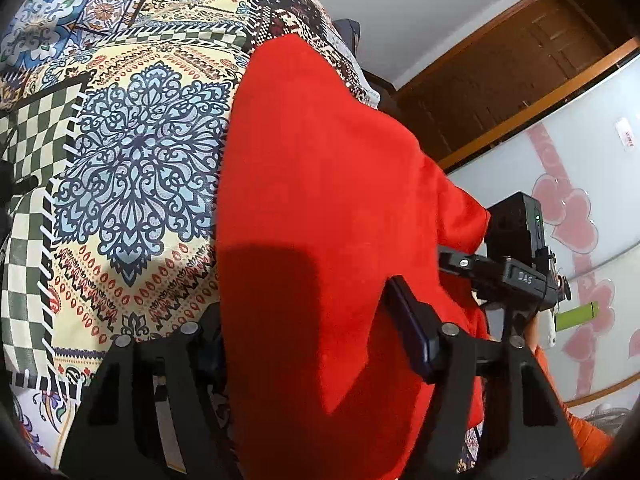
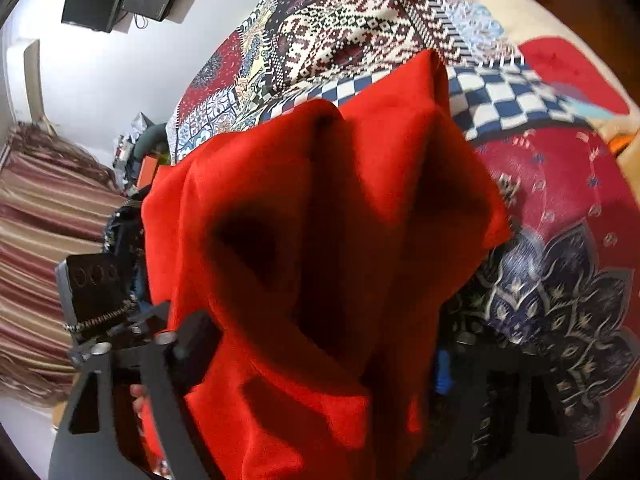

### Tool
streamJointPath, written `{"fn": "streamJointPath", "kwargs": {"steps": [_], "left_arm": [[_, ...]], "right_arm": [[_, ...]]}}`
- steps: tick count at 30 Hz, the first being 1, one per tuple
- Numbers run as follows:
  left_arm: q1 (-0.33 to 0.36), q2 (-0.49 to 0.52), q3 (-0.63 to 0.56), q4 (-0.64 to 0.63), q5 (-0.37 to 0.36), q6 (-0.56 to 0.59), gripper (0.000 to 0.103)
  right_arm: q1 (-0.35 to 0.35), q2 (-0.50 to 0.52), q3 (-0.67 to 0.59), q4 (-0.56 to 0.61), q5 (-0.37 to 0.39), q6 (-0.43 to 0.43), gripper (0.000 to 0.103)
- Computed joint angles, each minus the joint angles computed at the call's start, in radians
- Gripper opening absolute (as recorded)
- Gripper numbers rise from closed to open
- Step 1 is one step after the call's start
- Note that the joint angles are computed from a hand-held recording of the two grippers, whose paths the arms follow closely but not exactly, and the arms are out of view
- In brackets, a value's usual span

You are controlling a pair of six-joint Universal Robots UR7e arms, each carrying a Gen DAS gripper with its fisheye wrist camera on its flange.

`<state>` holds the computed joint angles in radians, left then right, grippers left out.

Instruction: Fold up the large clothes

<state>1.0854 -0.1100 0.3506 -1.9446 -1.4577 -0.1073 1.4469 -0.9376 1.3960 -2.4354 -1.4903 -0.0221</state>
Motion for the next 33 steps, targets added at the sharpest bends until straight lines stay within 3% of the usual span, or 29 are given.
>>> {"fn": "streamJointPath", "kwargs": {"steps": [1,2,3,5,11,18,23,30,33], "left_arm": [[0.006,-0.009,0.019,-0.021,-0.017,-0.008,0.057],[0.014,-0.031,0.064,-0.057,-0.047,-0.035,0.048],[0.022,-0.057,0.112,-0.089,-0.078,-0.055,0.039],[0.03,-0.098,0.186,-0.134,-0.123,-0.083,0.034],[-0.034,-0.223,0.352,-0.187,0.002,-0.018,0.03],[-0.084,-0.412,0.525,-0.317,0.063,0.063,0.029],[-0.09,-0.502,0.532,-0.361,0.1,0.112,0.029],[-0.073,-0.508,0.348,-0.285,0.214,0.166,0.029],[-0.05,-0.514,0.288,-0.259,0.248,0.17,0.029]], "right_arm": [[0.0,-0.005,0.007,0.004,0.005,0.01,0.058],[0.0,-0.012,0.012,0.012,0.006,0.015,0.049],[0.003,-0.02,0.018,0.022,0.002,0.023,0.045],[0.013,-0.04,0.034,0.032,0.0,0.042,0.035],[0.114,-0.074,0.057,0.021,-0.105,0.036,0.028],[0.267,-0.059,-0.004,-0.011,-0.159,-0.019,0.027],[0.355,0.006,-0.115,-0.015,-0.161,-0.049,0.027],[0.443,0.185,-0.355,0.019,-0.115,-0.075,0.027],[0.465,0.301,-0.517,0.082,-0.077,-0.075,0.027]]}}
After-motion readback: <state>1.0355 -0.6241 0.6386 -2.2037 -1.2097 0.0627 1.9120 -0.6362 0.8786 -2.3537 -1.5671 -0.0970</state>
